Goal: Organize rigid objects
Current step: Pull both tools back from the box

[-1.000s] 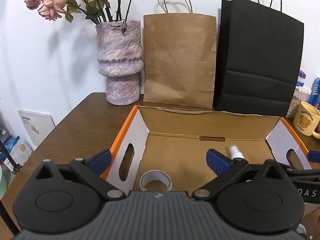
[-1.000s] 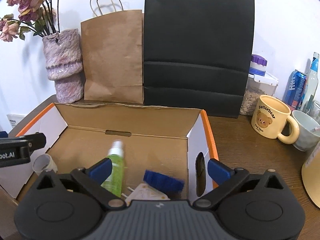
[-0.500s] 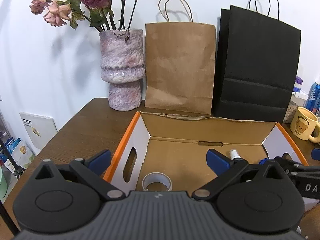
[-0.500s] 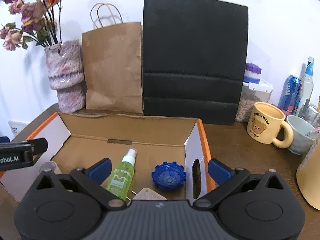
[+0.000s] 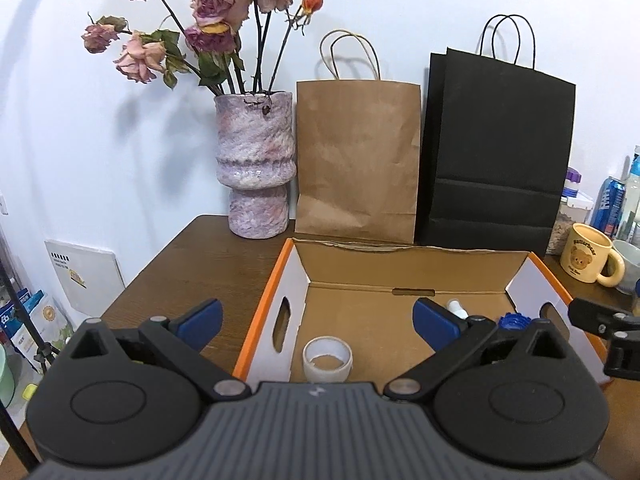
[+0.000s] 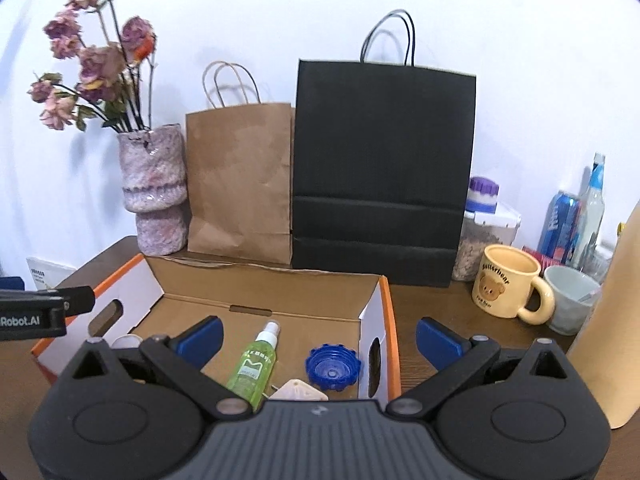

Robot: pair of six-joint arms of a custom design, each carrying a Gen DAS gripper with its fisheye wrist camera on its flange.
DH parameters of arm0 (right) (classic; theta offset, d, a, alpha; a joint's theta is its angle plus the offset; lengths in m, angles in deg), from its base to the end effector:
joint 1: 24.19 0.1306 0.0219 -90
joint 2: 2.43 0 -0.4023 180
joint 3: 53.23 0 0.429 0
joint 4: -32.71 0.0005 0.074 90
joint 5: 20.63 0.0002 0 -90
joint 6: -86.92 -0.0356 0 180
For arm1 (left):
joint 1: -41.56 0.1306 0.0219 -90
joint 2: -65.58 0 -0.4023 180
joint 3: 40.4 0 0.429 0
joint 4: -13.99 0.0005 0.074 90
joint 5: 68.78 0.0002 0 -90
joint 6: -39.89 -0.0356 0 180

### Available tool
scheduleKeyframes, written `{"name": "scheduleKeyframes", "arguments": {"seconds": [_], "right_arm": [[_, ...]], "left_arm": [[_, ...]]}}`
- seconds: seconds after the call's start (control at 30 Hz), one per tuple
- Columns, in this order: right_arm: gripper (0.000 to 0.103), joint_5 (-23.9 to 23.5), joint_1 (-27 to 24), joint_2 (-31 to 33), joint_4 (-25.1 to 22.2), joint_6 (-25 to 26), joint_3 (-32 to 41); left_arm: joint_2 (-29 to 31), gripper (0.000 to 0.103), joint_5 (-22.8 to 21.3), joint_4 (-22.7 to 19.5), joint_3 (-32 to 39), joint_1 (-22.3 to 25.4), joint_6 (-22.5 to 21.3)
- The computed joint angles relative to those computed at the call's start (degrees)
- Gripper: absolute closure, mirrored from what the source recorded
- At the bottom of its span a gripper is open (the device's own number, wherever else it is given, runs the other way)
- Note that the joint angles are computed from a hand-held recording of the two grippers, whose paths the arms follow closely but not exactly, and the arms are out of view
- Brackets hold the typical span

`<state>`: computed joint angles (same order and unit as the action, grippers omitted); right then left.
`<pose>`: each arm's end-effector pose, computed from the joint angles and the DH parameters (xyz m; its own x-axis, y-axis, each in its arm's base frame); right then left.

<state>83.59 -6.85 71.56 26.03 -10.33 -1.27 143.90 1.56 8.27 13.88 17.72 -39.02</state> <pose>0.3881 0.1115 0.3041 -0.4654 -0.0172 -0.8849 -0.0247 0.9997 -0.0064 0.3938 -0.1615 0.2963 -0.4674 0.0085 -0.8840 0.0240 0.9997 -0.0031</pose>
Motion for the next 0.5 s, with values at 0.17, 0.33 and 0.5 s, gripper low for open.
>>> {"name": "scheduleKeyframes", "arguments": {"seconds": [0.17, 0.33, 0.5], "right_arm": [[0.0, 2.2, 1.7, -4.3, 0.8, 1.1, -3.3], [0.0, 4.4, 4.4, -8.6, 2.1, 1.1, -7.3], [0.0, 7.8, 7.9, -13.3, 1.9, 1.4, -10.8]], "left_arm": [[-4.2, 0.0, 1.2, 1.2, -3.6, 0.4, -0.7], [-8.7, 0.0, 0.4, 1.6, -7.1, -0.4, -1.2], [-14.1, 0.0, 0.1, 1.9, -11.1, -1.8, -1.6]]}}
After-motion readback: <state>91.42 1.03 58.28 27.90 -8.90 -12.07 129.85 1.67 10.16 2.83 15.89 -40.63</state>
